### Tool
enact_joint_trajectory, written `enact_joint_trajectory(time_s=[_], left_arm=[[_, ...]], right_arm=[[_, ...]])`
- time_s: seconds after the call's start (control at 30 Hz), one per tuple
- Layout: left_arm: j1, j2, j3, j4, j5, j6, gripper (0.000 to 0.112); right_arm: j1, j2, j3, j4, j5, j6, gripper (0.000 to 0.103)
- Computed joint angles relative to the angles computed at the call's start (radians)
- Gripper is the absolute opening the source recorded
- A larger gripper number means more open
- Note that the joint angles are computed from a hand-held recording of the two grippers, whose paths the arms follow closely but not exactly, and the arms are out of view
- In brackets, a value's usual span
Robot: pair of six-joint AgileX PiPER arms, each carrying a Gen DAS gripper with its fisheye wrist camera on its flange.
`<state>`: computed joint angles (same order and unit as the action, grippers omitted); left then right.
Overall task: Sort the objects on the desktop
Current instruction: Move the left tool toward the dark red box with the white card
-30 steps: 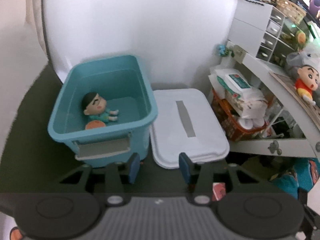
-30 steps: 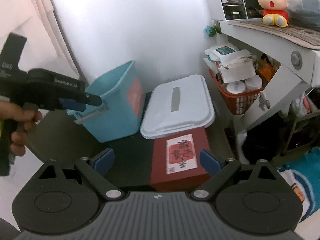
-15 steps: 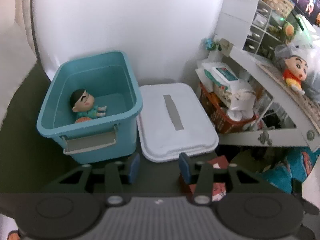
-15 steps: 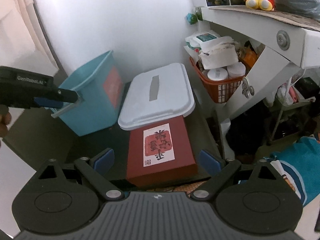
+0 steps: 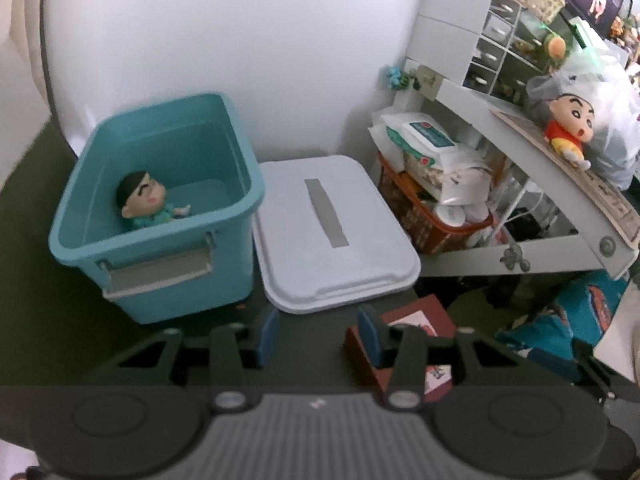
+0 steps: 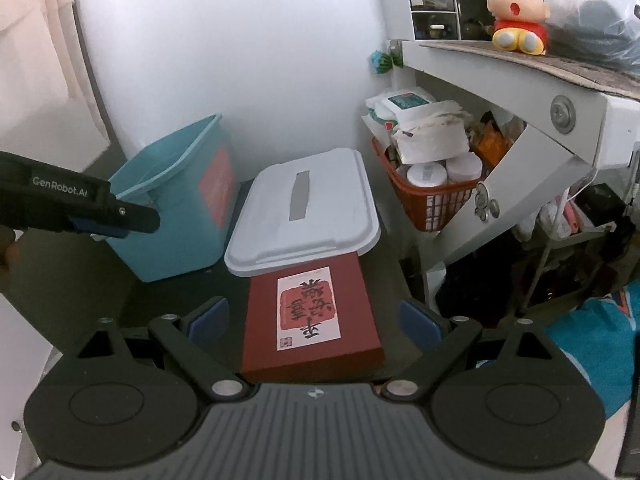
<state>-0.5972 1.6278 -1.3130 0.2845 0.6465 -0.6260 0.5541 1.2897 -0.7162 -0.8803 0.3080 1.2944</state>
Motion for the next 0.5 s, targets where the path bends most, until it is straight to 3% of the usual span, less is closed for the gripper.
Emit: enact_joint_trajectory(time_s=[0.33,0.5], left_arm=[[0.007,0.008,0.045,-0.005,-0.081,0.003,0.055],[0.021,0.026,0.051,-0.054,-0.108,0.039,0.056]], right_arm=[[0.018,0.055,-0.023,-0.004,0.036,-0.014,0.095],[0.007,0.07,-0.022,0.031,0.014,-0.045,0.095]])
